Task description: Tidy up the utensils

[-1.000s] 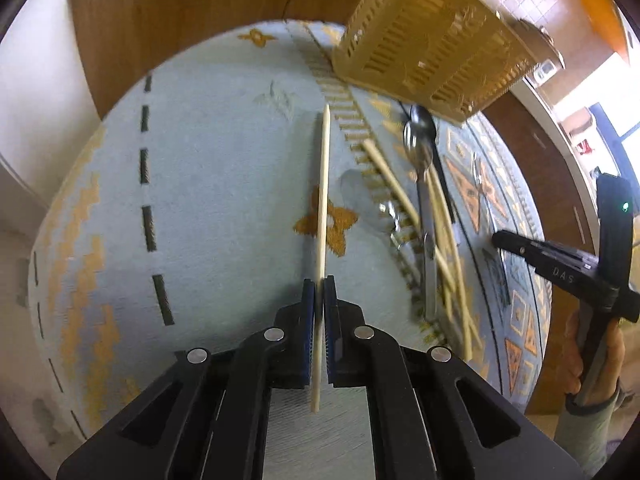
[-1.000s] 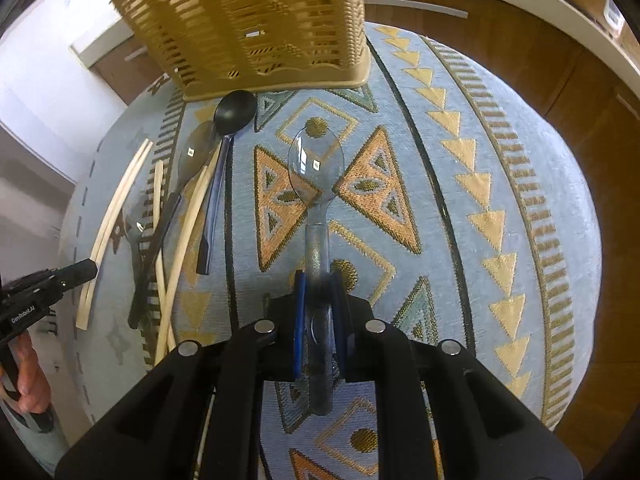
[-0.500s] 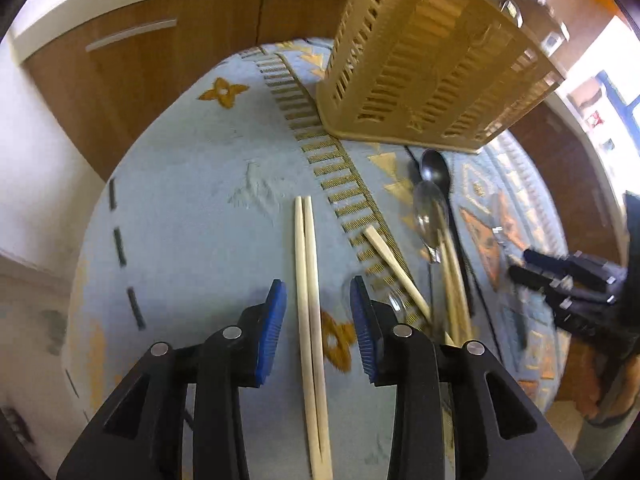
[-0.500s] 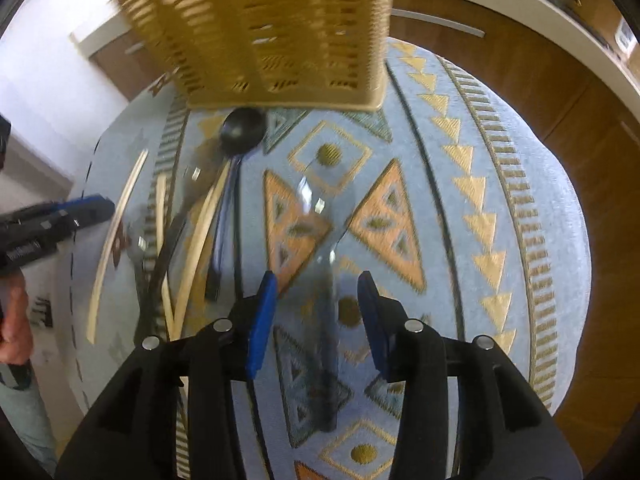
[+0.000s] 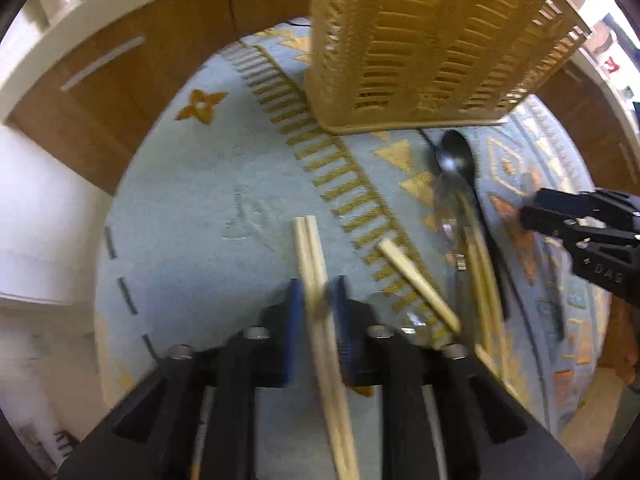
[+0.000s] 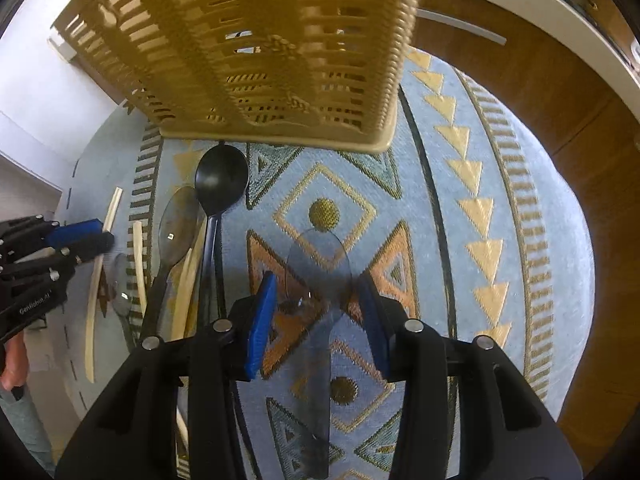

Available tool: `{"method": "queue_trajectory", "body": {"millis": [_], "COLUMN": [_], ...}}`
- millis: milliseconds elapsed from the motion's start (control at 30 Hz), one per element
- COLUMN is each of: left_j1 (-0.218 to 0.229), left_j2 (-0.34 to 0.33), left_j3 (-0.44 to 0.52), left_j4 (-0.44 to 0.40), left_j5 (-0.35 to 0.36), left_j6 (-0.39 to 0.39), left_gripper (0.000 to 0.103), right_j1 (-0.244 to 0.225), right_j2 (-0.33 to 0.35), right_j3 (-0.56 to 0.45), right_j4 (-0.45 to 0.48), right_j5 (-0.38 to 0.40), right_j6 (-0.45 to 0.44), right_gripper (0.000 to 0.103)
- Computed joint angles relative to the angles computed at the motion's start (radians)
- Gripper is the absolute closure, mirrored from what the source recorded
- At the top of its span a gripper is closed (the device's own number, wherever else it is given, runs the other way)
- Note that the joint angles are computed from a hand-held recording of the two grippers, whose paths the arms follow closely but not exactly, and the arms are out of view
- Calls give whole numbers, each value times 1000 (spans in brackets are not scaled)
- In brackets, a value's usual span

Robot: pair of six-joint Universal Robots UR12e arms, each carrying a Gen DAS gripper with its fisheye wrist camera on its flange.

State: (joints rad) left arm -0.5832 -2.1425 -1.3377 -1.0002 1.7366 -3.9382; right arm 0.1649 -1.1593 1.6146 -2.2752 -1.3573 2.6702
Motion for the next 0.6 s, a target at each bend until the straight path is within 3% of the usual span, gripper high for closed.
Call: {"method": "queue_trajectory", "body": {"millis": [133, 267, 400, 500, 600], "left_j1": [-6, -14, -34, -66, -108], "left_j2": [8, 46, 76, 104, 128], "left_j3": [-21, -100, -138, -175, -235], "left_j4": [48, 166, 242, 324, 482], "left_j5": [26, 37, 106, 198, 298], "left_j6": [-10, -28, -47, -50, -44], "left_gripper": [93, 93, 94, 94, 94], "right_j1": [3, -26, -47, -80, -126], "right_j2": [-10, -54, -99, -145, -198], "right_j3": [19, 79, 137, 197, 282], "right_j4": [-10, -61, -127, -182, -310], "right_j5": [28, 91, 142, 230, 346], "right_j6": [-5, -38, -87, -123, -149], "right_gripper": [73, 73, 73, 73, 73]}}
